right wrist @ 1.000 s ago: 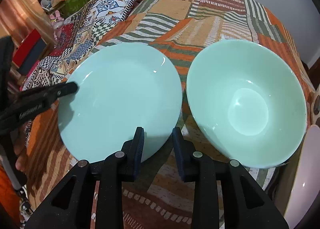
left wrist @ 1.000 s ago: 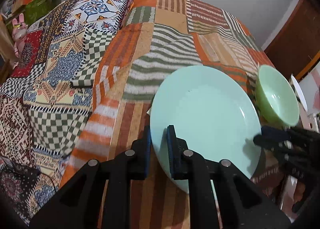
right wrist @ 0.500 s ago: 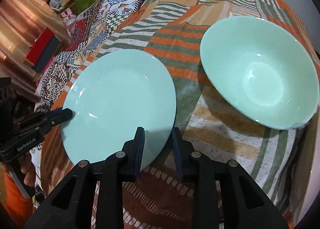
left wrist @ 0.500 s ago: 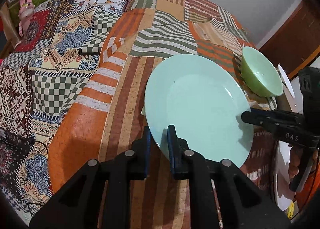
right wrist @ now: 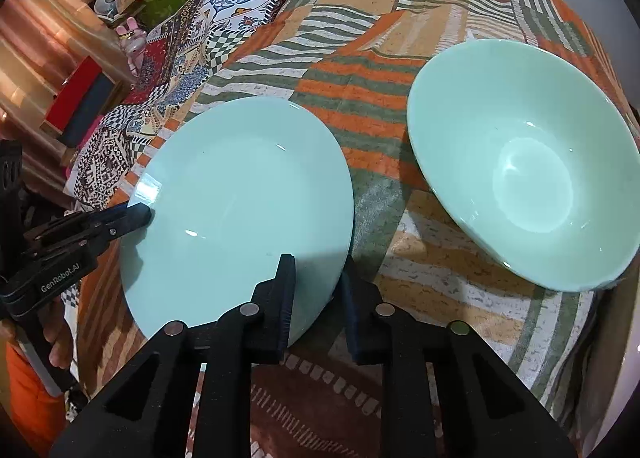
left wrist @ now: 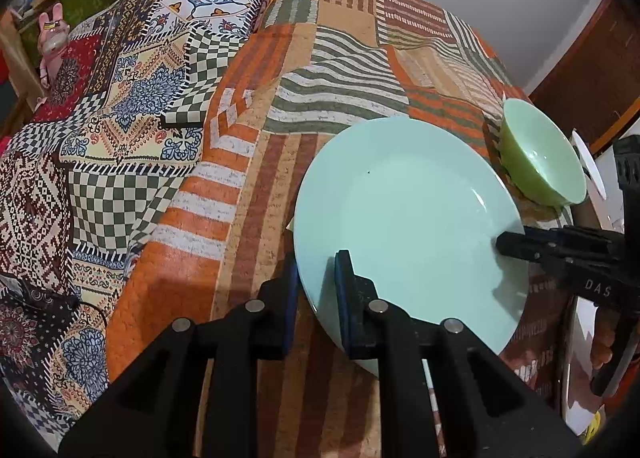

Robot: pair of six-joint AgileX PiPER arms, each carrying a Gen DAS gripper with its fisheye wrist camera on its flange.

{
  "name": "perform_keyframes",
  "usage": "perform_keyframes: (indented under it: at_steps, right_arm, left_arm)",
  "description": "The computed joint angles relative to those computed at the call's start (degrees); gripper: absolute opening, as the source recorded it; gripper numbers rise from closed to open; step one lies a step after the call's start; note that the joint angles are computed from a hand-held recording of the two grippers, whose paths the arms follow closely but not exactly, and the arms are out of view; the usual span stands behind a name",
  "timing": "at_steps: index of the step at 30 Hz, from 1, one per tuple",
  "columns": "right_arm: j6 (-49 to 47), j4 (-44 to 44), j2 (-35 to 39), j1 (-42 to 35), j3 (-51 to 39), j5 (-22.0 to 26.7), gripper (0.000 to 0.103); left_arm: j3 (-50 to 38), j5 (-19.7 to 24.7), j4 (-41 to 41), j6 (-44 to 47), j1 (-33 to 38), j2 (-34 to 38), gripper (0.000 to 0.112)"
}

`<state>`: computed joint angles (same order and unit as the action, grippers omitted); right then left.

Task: Organize plates and bowls
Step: 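Lift the mint green plate with the left gripper and carry it toward the plate stack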

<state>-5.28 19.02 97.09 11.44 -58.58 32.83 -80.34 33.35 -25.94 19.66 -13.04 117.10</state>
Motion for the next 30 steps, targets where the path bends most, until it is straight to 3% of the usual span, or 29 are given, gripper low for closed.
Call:
perform_keyframes:
  at_steps: [13,22,30]
  right_arm:
    - [2.48,-1.47,-12.59,-0.41,7.53,-1.08,0.020]
    - [7.74,-5.41,-25.77,0.07,12.37,0.57,0.019]
    - [10.40,-8.23,-39.09,-1.69,16.37,5.58,0.020]
  left_arm:
    - [12.22,-5.11,-1.24,0.89,-2.88,-13.09,0.019]
    - [16.91,-3.90,1.15,-2.28,-6.32,-24.57,0.019]
    - [20.65,-2.58,6.30,-9.76,-12.50,-33.71,0.019]
